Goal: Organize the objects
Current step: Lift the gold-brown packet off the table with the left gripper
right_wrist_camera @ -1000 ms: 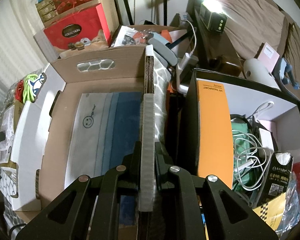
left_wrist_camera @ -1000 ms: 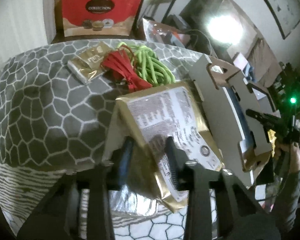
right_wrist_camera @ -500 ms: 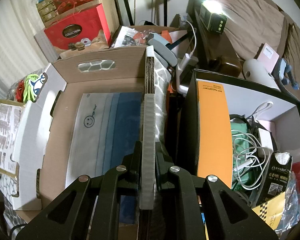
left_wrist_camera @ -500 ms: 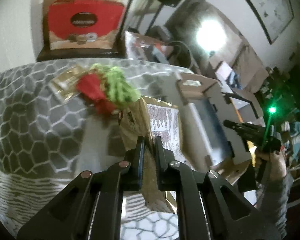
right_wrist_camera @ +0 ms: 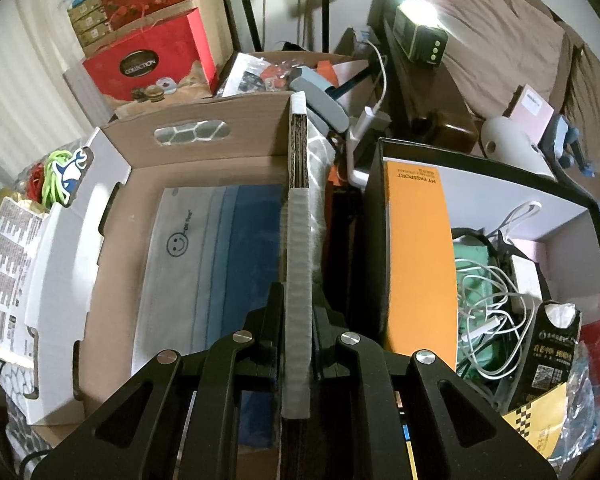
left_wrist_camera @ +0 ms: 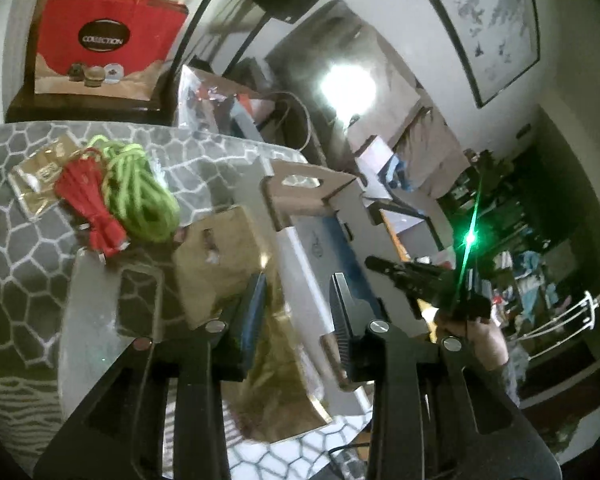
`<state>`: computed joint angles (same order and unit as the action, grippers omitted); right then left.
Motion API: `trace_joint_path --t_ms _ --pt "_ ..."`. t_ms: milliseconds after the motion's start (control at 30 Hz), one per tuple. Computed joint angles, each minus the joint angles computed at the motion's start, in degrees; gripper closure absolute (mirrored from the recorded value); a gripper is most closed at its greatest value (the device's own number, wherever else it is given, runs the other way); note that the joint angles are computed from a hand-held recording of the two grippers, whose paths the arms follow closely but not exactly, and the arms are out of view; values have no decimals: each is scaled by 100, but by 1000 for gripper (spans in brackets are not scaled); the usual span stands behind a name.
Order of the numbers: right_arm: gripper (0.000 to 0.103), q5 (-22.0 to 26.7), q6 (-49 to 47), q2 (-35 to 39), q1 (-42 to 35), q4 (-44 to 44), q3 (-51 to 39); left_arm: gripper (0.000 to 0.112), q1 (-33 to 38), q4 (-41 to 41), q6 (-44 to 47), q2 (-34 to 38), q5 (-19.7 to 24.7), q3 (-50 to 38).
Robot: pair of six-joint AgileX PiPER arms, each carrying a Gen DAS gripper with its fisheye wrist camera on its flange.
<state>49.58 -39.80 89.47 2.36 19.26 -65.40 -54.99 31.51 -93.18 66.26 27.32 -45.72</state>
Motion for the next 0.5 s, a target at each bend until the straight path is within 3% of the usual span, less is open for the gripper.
trace_joint_path --t_ms 167,300,400,500 --pt "92 73 -89 16 -29 107 -20 86 204 -766 704 721 -664 -362" --pt "92 29 -33 -33 90 9 28 89 22 -1070 1145 1205 -535 -805" --pt "92 55 -22 2 93 -11 -22 87 -433 -327 629 1028 525 -1116" --pt "92 90 -41 4 74 69 -20 64 -808 73 124 620 1695 -1155"
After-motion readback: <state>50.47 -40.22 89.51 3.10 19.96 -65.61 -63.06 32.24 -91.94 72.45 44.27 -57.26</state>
